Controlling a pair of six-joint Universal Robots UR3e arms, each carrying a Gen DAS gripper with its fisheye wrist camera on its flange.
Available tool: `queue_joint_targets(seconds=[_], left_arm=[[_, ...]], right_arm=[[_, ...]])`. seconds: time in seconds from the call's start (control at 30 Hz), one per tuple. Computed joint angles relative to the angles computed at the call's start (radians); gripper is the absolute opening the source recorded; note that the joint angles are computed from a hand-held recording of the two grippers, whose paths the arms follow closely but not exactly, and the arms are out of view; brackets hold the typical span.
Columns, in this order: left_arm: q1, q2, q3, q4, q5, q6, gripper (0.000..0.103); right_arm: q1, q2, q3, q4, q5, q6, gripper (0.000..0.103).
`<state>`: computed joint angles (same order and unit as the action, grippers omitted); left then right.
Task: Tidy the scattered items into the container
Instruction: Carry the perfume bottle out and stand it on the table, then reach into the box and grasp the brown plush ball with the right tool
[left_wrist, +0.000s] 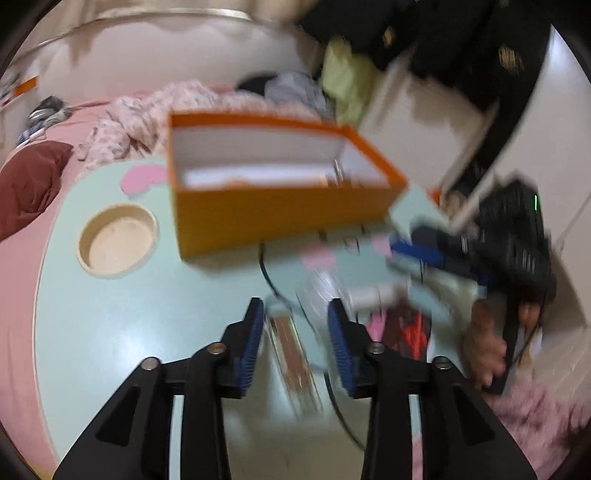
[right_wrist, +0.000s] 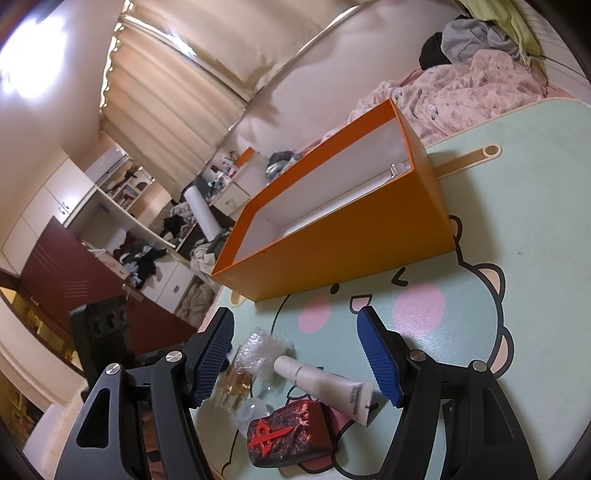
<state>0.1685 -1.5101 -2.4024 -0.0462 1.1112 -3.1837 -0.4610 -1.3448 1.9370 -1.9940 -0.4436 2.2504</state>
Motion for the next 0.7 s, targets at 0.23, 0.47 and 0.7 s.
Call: queue_joint_targets(seconds=[0.23, 0.47, 0.7], left_arm=[[0.230, -0.138, -0.215, 0.437, -0.263, -0.121, 0.056], [0.227, -0.143, -0.238, 0.495, -0.236, -0.153, 0.057], [0.210, -0.128, -0.267, 0.540, -0.206, -0.135, 0.057]], right_arm=[[0.002, -0.013, 0.044, -0.130, 0.002, 0.067, 0.069], [0.073, -0.089, -0.189, 0.198, 0.040, -0.033, 0.069], [0.469, 0.246, -0.886, 0.200, -0.480, 0.368, 0.071]])
